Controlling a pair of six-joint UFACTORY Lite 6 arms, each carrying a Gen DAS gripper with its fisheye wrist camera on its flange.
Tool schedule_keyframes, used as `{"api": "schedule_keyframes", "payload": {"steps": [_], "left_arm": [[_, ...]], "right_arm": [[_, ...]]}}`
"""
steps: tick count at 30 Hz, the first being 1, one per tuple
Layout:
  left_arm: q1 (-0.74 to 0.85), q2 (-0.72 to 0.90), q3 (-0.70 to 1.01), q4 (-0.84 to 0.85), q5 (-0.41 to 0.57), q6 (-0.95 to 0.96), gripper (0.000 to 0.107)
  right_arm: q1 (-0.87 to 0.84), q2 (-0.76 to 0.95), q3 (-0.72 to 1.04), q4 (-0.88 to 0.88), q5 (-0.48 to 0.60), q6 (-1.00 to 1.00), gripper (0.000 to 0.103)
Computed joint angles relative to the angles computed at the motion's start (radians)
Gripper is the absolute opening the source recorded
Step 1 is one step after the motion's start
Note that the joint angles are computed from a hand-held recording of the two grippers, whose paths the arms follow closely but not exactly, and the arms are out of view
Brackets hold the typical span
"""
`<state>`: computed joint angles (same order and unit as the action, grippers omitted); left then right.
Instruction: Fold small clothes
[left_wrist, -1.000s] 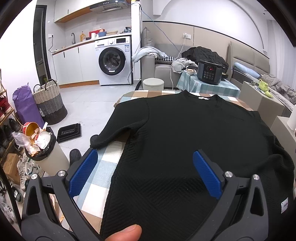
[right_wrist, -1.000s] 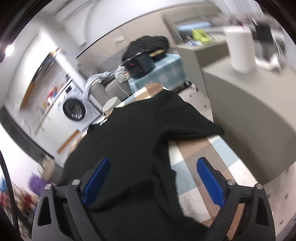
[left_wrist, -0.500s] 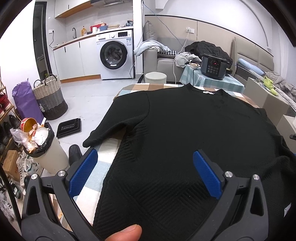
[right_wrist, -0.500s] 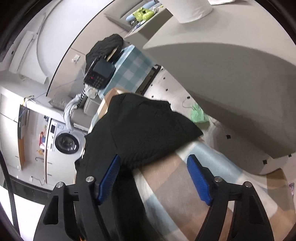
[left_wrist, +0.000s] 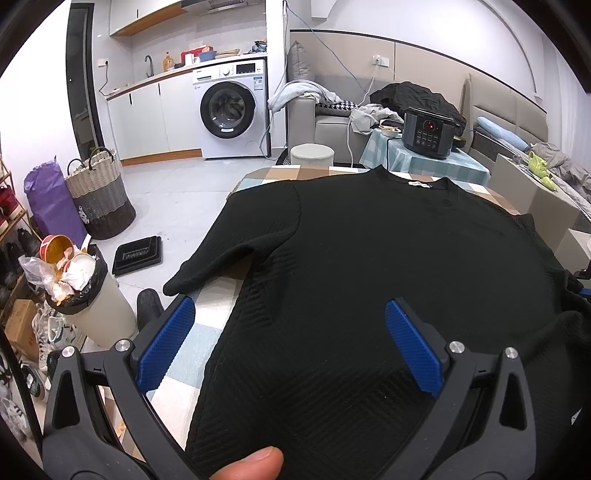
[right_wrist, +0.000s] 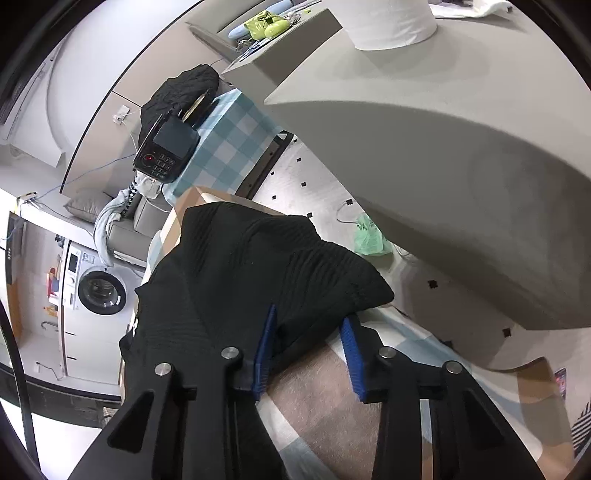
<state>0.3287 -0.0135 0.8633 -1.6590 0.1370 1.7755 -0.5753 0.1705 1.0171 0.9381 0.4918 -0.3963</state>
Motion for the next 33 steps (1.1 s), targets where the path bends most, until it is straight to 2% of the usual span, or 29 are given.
{"api": "schedule_keyframes", "payload": {"steps": [1, 3, 6, 8, 10, 12, 15, 17, 19, 20, 22, 26, 30, 33], "left_arm": [[0.008, 0.001, -0.004, -0.014, 0.006, 0.018, 0.103], [0.012, 0.001, -0.005, -0.030, 0.010, 0.038, 0.103], [0.025, -0.002, -0.013, -0.111, 0.019, 0.124, 0.103], [0.038, -0.008, -0.021, -0.192, 0.022, 0.208, 0.103], [0.057, -0.015, -0.027, -0.201, 0.030, 0.218, 0.103], [0.075, -0.014, -0.027, -0.185, 0.036, 0.198, 0.103], [0.103, -0.012, -0.028, -0.166, 0.046, 0.179, 0.103], [0.109, -0.007, -0.021, -0.151, 0.042, 0.164, 0.103], [0.108, -0.010, -0.021, -0.155, 0.039, 0.166, 0.103], [0.116, -0.017, -0.027, -0.147, 0.047, 0.162, 0.103], [0.113, -0.022, -0.027, -0.124, 0.042, 0.137, 0.103], [0.111, -0.022, -0.016, 0.019, 0.040, -0.004, 0.103], [0.116, -0.008, 0.002, 0.109, 0.035, -0.114, 0.103], [0.160, 0.038, 0.049, 0.251, 0.075, -0.285, 0.103]], "right_arm": [[0.011, 0.018, 0.026, -0.050, -0.010, 0.042, 0.021], [0.022, 0.030, 0.052, -0.116, -0.014, 0.102, 0.009], [0.110, -0.019, 0.046, -0.406, -0.113, 0.370, 0.007], [0.169, -0.044, 0.064, -0.615, -0.131, 0.578, 0.007], [0.218, -0.067, 0.086, -0.739, -0.156, 0.665, 0.006], [0.261, -0.091, 0.100, -0.700, -0.197, 0.585, 0.006], [0.399, -0.118, 0.153, -0.514, -0.232, 0.274, 0.006], [0.524, -0.101, 0.213, -0.427, -0.160, 0.065, 0.007], [0.625, -0.041, 0.262, -0.359, -0.029, -0.101, 0.007], [0.649, -0.022, 0.267, -0.369, 0.002, -0.121, 0.008], [0.689, 0.001, 0.248, -0.434, 0.037, -0.037, 0.020], [0.650, -0.021, 0.188, -0.437, 0.035, 0.047, 0.033], [0.600, -0.035, 0.145, -0.316, 0.019, 0.047, 0.033], [0.636, -0.034, 0.120, -0.309, 0.009, 0.049, 0.033]]}}
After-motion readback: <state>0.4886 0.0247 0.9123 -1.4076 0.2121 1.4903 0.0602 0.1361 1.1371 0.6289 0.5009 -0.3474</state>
